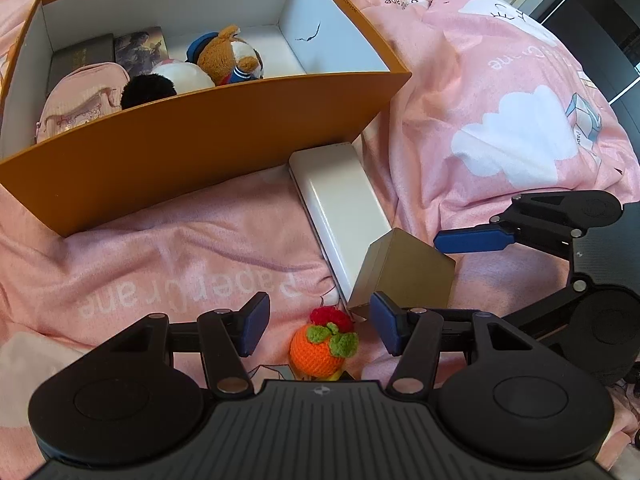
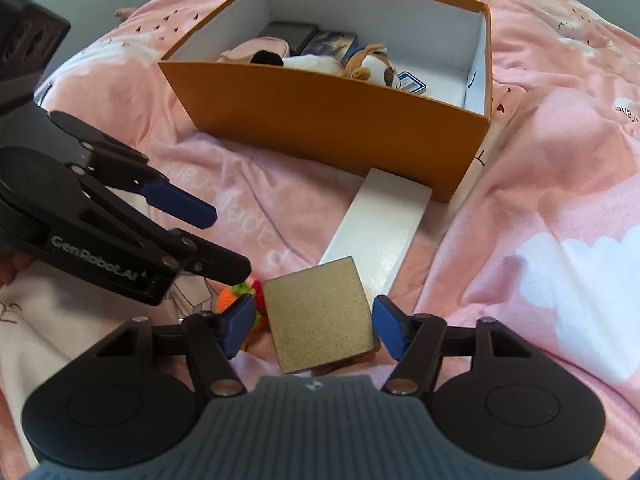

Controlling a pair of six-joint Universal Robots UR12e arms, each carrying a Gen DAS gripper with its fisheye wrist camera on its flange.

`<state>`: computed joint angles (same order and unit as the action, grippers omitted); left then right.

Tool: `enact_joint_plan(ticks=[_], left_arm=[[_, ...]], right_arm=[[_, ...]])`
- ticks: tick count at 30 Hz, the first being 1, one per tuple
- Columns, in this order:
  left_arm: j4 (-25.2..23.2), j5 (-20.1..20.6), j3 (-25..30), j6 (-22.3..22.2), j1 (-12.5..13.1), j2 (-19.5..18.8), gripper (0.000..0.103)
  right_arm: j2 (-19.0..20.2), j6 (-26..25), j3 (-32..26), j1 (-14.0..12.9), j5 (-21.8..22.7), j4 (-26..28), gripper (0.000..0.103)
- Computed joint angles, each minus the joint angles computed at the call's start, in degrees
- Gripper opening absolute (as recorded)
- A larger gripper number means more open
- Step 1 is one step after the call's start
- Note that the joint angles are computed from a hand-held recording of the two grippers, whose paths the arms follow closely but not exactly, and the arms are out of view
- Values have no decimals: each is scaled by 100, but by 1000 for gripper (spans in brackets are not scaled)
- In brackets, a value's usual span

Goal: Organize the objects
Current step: 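Move both grippers back to the items beside the shoebox, then grasp the tan cardboard box with the right gripper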

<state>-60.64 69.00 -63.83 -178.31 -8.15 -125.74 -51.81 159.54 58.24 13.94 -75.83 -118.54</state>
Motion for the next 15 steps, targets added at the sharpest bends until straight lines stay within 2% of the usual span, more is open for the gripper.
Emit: enact_joint_plan(ticks=[4, 5, 10, 11, 12, 14, 15], left_arm=[[-25, -17, 18, 16, -2, -12, 66], [-29, -27, 20, 19, -1, -15, 66], [122, -213, -35, -13, 32, -7, 66], [173, -248, -46, -16, 36, -6, 66], [216, -282, -52, -27, 40, -8, 66], [260, -340, -18, -50, 41, -38, 66], [267, -369, 8, -54, 40, -58, 66]], right_arm=[[38, -138, -70, 15, -60, 130, 64], [49, -173, -92, 18, -78, 176, 60], [83, -226, -162, -5, -13, 299, 60], [82, -228, -166, -7, -25, 295, 49], [61, -226, -124, -1, -114, 166, 18], [61, -120, -164, -30, -124, 114, 6], [66, -27, -182, -45, -163, 56, 6]])
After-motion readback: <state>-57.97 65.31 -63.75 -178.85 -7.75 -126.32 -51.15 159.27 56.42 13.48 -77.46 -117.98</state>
